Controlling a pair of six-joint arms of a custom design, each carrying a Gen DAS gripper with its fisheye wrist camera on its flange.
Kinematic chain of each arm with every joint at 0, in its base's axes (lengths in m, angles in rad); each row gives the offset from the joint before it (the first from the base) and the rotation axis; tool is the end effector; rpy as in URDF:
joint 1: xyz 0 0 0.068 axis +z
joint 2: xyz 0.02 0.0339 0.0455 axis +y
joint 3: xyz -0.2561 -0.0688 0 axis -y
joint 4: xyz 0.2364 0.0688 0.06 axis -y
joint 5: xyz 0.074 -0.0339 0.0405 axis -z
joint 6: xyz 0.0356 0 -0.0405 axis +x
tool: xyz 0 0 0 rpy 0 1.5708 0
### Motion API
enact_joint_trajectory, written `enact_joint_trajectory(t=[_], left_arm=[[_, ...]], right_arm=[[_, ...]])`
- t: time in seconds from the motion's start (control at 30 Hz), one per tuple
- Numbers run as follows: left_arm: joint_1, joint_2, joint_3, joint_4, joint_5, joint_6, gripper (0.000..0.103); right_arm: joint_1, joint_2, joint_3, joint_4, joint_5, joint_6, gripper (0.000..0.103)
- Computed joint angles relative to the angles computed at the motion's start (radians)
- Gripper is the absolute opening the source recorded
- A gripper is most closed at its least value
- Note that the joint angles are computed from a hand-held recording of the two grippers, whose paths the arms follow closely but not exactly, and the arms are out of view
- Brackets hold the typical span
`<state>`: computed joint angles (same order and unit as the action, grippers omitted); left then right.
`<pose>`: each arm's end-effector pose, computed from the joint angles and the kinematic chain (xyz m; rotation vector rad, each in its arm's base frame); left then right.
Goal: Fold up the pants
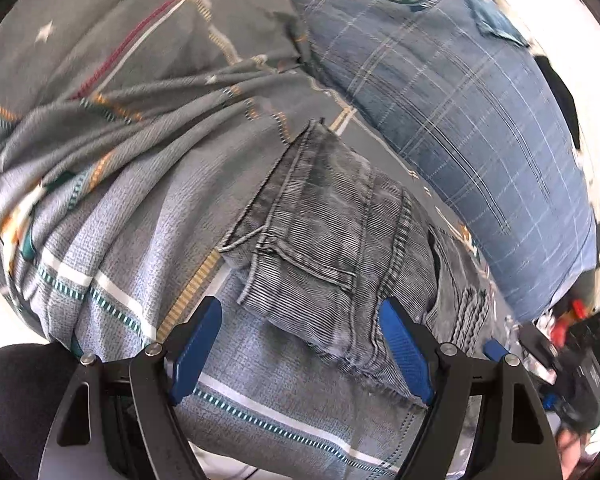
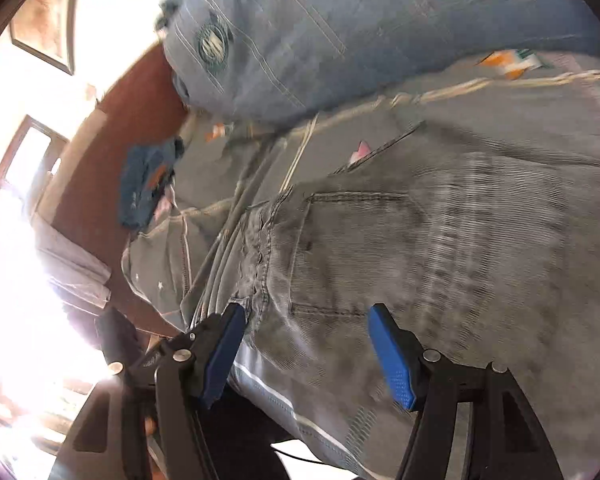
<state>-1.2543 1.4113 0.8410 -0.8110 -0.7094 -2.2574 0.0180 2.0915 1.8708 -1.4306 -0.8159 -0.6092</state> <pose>0.0935 -0.2111 0.1900 -1.2532 2.1063 -0.3957 0.3828 0.0328 0.2444 -0.8008 2.6240 1.1663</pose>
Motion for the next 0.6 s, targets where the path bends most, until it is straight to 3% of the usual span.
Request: enact_joint_trajectory(t=[0.1, 0.13, 0.2, 0.27, 0.4, 0.47, 0.53, 0.6], left_arm=[[0.011, -0.042, -0.057, 0.061, 0.002, 0.003, 0.081], [0.014, -0.058, -0.080, 0.092, 0.000, 0.010, 0.081], [0.019, -0.088, -0.118, 0.143, -0.002, 0.025, 0.081], [0.017, -0.112, -0.146, 0.171, -0.007, 0.025, 0.081], [0.021, -0.144, -0.200, 0.217, -0.006, -0.002, 0.081], [0.015, -0.140, -0.195, 0.205, -0.014, -0.012, 0.081], [0.017, -0.122, -0.174, 0.185, -0.005, -0.021, 0.081], [0.025, -0.107, -0.161, 0.187, -0.001, -0.013, 0.081]], right_arm=[[0.060, 0.071, 0.065, 0.053, 0.046, 0.154, 0.068], [0.085, 0.082, 0.061, 0.106, 0.114, 0.212, 0.068], [0.102, 0.126, 0.062, 0.120, 0.148, 0.250, 0.071], [0.091, 0.117, 0.036, 0.134, 0.102, 0.230, 0.077], [0.079, 0.119, 0.060, 0.078, 0.083, 0.225, 0.076], [0.059, 0.100, 0.089, 0.030, 0.012, 0.166, 0.076], [0.067, 0.066, 0.060, 0.086, 0.035, 0.197, 0.077], [0.098, 0.131, 0.096, 0.077, 0.113, 0.209, 0.079]])
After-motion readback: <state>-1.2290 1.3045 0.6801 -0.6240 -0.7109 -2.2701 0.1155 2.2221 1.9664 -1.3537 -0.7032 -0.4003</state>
